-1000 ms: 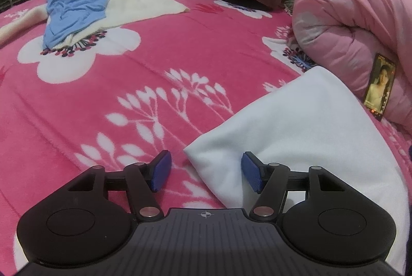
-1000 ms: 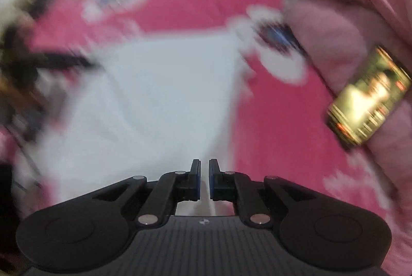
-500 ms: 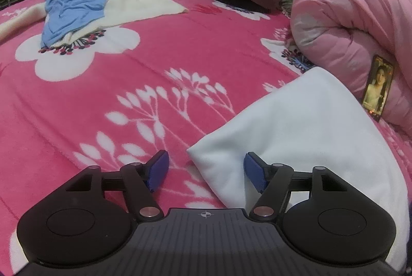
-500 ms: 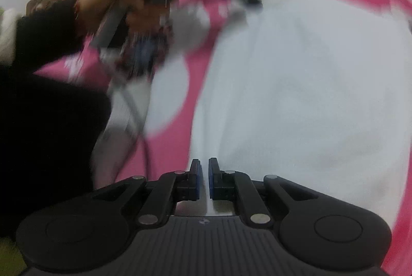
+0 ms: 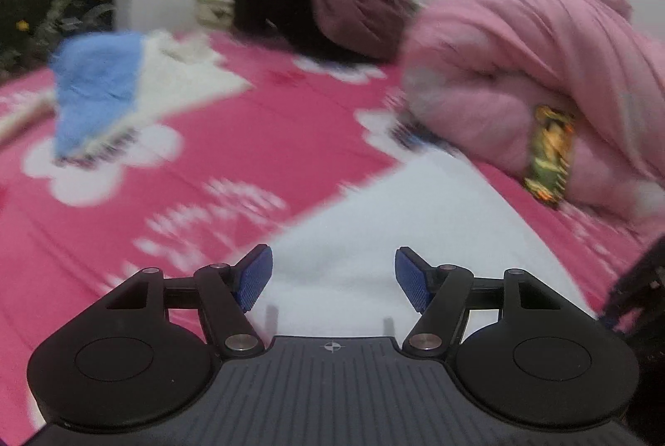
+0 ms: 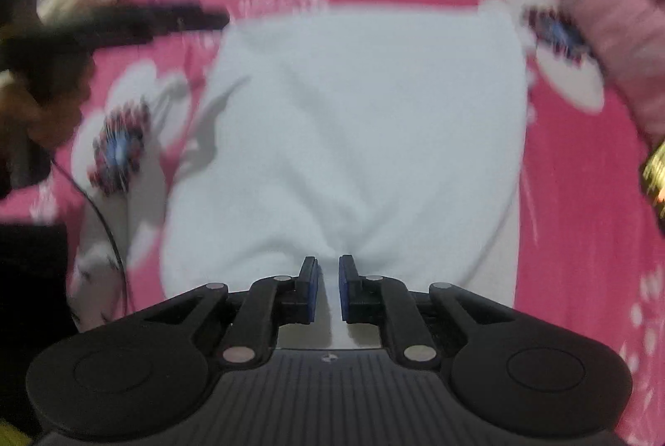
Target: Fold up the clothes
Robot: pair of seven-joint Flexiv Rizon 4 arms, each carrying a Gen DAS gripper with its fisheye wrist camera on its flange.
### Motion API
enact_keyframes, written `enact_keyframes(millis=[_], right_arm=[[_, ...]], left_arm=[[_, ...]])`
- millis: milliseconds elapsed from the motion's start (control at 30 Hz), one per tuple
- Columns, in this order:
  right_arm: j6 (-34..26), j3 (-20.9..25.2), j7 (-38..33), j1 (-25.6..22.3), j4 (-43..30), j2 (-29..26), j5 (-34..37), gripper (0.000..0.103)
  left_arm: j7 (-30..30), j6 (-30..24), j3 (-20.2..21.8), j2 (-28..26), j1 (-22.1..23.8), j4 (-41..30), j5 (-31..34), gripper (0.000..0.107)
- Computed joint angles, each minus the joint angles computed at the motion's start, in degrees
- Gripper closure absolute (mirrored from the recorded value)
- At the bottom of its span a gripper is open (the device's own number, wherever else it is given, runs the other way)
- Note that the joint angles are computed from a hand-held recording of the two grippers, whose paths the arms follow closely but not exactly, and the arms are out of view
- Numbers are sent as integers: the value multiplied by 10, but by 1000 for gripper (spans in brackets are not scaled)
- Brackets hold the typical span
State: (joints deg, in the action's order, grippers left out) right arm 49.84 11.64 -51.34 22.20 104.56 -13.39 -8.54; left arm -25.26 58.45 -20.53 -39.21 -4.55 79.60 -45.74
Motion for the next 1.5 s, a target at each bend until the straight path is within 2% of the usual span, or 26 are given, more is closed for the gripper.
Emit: enact_keyframes(millis=[133, 200, 233, 300, 433, 533, 667, 767, 867, 967, 1100, 1167, 1200, 1233, 1367, 1433, 1500], right_arm=[[-136, 10, -39, -11, -33, 28, 48, 92], [-160, 7, -47, -11, -40, 41, 44, 92], [-150, 3, -39, -11, -37, 49, 31, 92], [-87, -12, 16, -11, -21, 55, -25, 92], [11, -38, 102, -17, -8, 21, -110, 90], [-13, -28, 84, -25, -12, -10, -73, 90], [-9, -26, 85, -31, 15, 15, -67, 90], [15, -43, 138, -25, 19, 24, -126, 90], [85, -70, 212, -25, 31, 13, -217, 88], [187, -95, 255, -38, 37, -22, -273, 88], [136, -101, 252, -34, 24, -57, -267, 91], [149, -120, 311, -28, 43, -46, -290, 93], [147, -134, 348, -21, 53, -36, -322, 92], [138, -146, 385, -15, 60, -27, -363, 88], [222, -164, 485, -37, 73, -19, -494, 89], [246, -153, 470, -50, 56, -30, -513, 88], [268, -142, 444, -59, 37, -52, -494, 88]], left_arm=[[-90, -92, 51, 1, -36, -24, 82, 41], [-141, -120, 76, 0, -55, -39, 123, 41], [-168, -130, 89, -2, -65, -47, 147, 41], [-206, -134, 105, -1, -79, -55, 184, 41], [-250, -132, 114, 9, -88, -50, 225, 38], [-261, -134, 115, 17, -90, -41, 247, 35], [-272, -125, 119, 23, -97, -33, 274, 30], [-293, -132, 127, 22, -105, -43, 294, 28], [-303, -138, 126, 22, -105, -45, 302, 27], [-308, -135, 126, 23, -105, -43, 306, 26], [-311, -132, 126, 24, -107, -41, 314, 24], [-313, -132, 126, 24, -107, -41, 316, 23], [-315, -133, 126, 24, -107, -41, 317, 23], [-316, -133, 127, 24, -108, -42, 318, 23], [-321, -136, 129, 24, -110, -45, 324, 22], [-323, -137, 129, 24, -110, -45, 326, 21], [-324, -137, 130, 25, -110, -44, 327, 20]])
